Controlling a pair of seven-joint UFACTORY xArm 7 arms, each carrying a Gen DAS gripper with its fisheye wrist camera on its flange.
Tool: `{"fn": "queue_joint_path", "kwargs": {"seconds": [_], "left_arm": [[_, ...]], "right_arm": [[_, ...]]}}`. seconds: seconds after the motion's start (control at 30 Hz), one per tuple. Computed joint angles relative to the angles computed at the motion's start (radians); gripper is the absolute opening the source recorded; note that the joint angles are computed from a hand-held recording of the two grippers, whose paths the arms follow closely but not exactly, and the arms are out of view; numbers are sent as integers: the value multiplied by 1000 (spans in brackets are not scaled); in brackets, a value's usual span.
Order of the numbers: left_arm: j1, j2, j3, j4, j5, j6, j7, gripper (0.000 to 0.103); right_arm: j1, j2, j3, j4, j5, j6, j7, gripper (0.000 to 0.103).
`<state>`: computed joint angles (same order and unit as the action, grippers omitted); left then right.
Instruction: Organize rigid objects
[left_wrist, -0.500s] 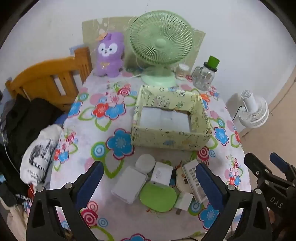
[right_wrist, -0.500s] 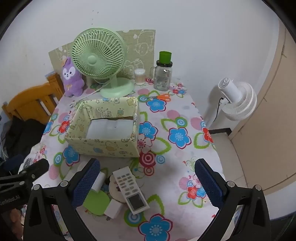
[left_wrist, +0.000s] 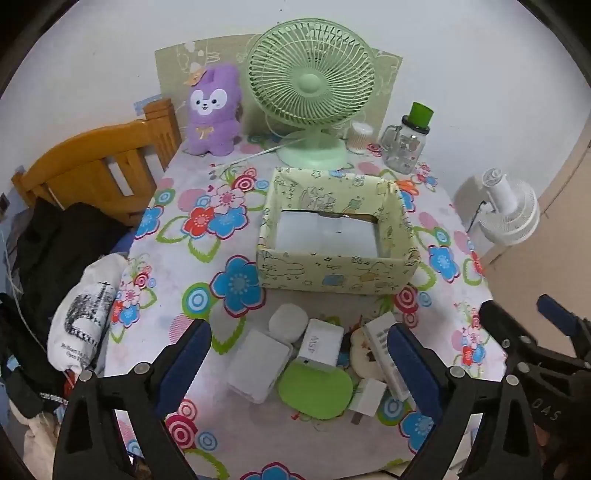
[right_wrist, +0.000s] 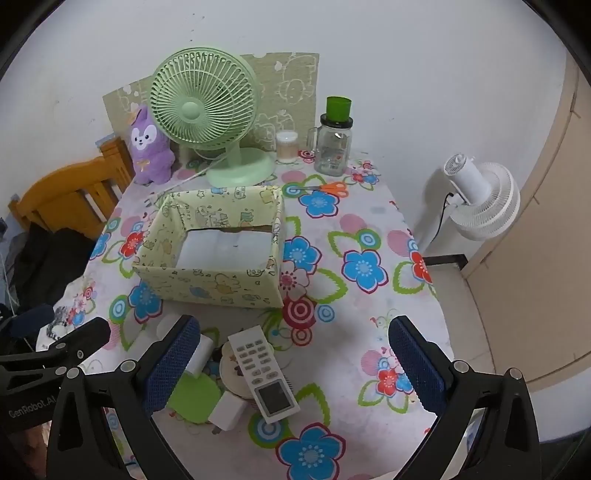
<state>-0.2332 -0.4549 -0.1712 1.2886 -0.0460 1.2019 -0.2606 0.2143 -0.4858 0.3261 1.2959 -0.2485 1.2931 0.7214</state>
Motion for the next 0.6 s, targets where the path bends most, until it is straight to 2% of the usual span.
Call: {"fn": "queue_joint_path", "kwargs": {"seconds": [0.4,0.6], "left_arm": [[-8,14,-6,16,3,22,0,97],[-9,13,-1,14,-9,25,-1,93]], "right_arm": [[4,0,-10,-5,8,-3,2,103],[2,-3,-10,-11,8,-15,-5,103]]}}
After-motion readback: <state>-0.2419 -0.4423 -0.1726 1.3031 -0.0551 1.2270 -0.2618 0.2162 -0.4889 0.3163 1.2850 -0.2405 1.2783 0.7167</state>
